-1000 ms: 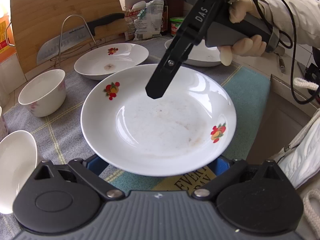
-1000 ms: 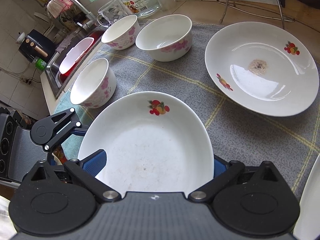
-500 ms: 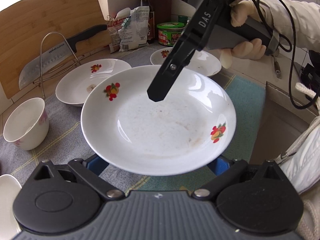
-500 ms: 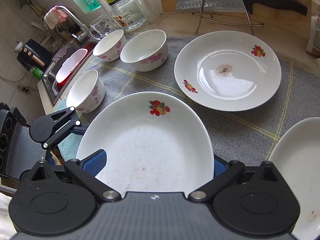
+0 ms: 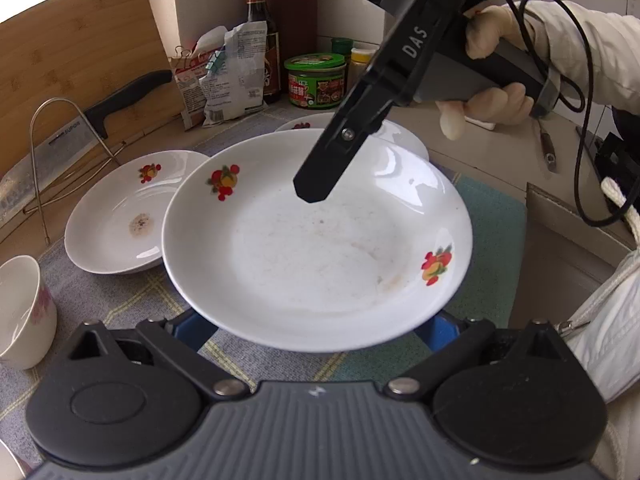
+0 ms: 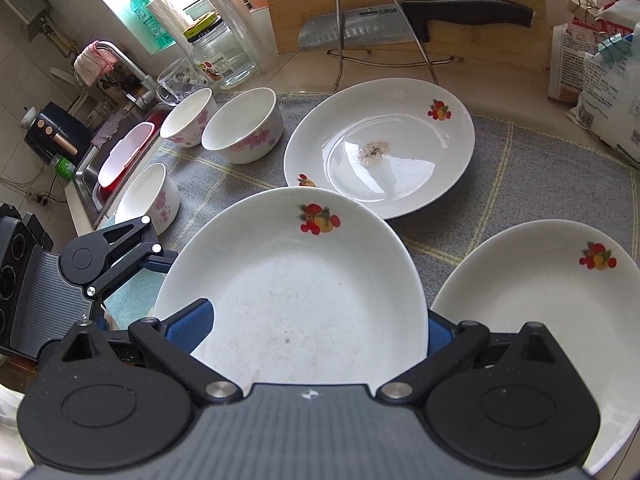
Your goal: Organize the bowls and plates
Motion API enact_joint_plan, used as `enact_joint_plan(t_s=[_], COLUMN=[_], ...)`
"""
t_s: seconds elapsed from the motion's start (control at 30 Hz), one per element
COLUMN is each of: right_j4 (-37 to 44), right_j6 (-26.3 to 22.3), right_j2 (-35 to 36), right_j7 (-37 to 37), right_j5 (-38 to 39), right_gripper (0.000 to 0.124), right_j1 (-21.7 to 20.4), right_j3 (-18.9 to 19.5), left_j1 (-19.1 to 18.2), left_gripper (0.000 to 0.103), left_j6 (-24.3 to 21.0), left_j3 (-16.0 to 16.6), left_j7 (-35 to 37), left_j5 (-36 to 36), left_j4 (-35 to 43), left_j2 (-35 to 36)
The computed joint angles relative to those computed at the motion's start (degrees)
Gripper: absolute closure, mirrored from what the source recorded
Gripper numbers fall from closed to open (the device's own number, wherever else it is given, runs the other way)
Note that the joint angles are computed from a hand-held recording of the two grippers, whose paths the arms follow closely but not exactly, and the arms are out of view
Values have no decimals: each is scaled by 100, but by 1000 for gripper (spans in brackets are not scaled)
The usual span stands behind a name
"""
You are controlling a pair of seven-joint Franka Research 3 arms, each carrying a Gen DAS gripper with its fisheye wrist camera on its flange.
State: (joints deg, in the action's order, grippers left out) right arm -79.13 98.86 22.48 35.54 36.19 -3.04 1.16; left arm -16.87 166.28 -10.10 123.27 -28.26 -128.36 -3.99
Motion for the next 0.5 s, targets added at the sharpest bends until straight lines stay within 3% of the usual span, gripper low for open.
enact_joint_plan(t_s=[0.2,0.5], right_j4=[207,513], right_j6=[21,95], right_j2=[142,366], right_j7=[29,151], right_j5=[29,75], right_gripper=[21,21], right_j1=[-150,-416], right_j3=[-52,-79], left_j1=[105,491], left_gripper=[2,2], left_j6=[-100,-242], left_j3=[-130,-602], left_j7=[320,617], left_j5=[-141,-157], left_j4=[479,1208], left_j2=[410,1072])
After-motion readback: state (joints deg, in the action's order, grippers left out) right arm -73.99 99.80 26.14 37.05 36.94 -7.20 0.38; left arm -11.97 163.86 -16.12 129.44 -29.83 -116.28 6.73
